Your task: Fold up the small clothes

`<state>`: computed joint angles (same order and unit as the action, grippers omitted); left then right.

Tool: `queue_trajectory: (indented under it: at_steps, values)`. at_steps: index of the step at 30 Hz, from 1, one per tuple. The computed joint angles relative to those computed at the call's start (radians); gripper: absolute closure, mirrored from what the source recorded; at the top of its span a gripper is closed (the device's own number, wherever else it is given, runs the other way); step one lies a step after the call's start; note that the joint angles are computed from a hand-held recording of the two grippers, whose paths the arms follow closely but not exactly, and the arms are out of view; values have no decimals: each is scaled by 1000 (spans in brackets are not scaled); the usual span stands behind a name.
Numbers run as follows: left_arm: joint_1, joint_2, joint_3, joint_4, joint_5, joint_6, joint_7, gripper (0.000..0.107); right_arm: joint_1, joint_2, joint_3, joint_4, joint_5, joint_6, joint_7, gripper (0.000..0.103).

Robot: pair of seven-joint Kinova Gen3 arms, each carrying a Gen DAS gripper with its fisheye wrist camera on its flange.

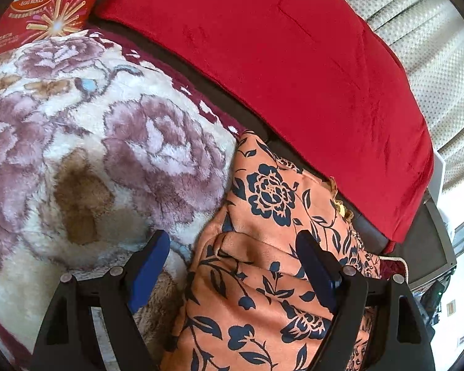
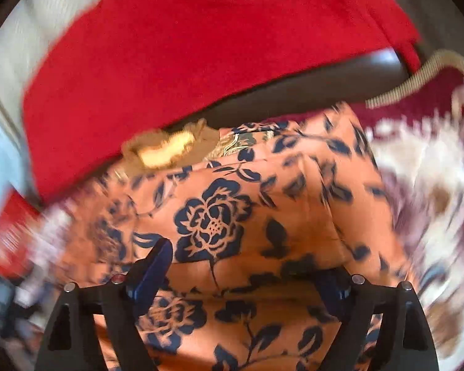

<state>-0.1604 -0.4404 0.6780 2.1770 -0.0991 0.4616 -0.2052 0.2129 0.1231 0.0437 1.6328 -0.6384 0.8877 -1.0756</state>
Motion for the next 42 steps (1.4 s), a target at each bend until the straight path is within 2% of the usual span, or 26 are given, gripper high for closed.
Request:
queue_trajectory:
  at_steps: [2,4,6,7,8,9,10,12,14,17,19,21,23,24,26,28,31,33,35,37,39,42]
  values:
    - [-14,8,18,-5,-7,3,6,24,93,27,-36,-28,-81,71,-8,14]
    - [-21,14,30,-7,-13,2,12,24,173,61,-76,-44,-163,112,44,14]
    - [-26,18,41,-11,-22,9,17,24,186,89,-48,-52,-241,157,81,16]
    - [-27,21,44,-13,-26,13,18,24,165,107,-9,-71,-263,192,82,21]
    - [-26,22,45,-14,-29,14,20,24,130,119,36,-87,-268,214,79,31]
    - [-26,23,45,-13,-32,13,22,24,110,130,62,-106,-269,239,69,62]
    - [-27,20,47,-13,-35,17,26,24,106,136,69,-123,-271,256,59,87]
    - [-34,16,54,-14,-43,22,33,24,122,121,29,-147,-256,241,42,96]
    - [-43,10,61,-15,-48,23,40,24,124,59,-12,-142,-198,169,39,97]
    - [-52,24,78,-24,-59,30,35,24,29,17,37,-101,-76,48,61,96]
    - [-43,34,75,-27,-64,35,31,24,25,63,33,-78,-1,17,8,90]
    - [-40,31,76,-28,-76,42,32,24,95,61,-36,-58,19,21,-7,83]
    - [-50,25,87,-33,-87,56,42,24,187,35,-119,-34,-12,21,42,35]
    - [-47,24,84,-33,-86,56,43,24,214,33,-137,-35,-42,43,71,3]
    - [-39,27,75,-30,-85,53,43,24,214,-4,-121,-25,-54,40,100,0]
    - [-41,33,81,-37,-91,70,47,24,175,-30,-62,-10,-52,8,91,0]
    - [-36,40,78,-38,-98,80,58,24,195,-83,-24,27,-156,-25,138,0]
    - [-36,47,80,-38,-105,84,72,24,215,-94,-7,12,-237,34,184,0]
    - [-37,53,85,-40,-117,85,86,24,252,-78,-30,-10,-318,115,246,0]
    - [-36,57,91,-42,-131,87,96,24,216,-39,0,-35,-364,196,272,0]
    - [-28,63,89,-44,-142,90,103,24,126,28,81,-84,-344,257,232,0]
    - [-6,58,68,-40,-150,94,111,24,38,114,220,-66,-299,276,110,1]
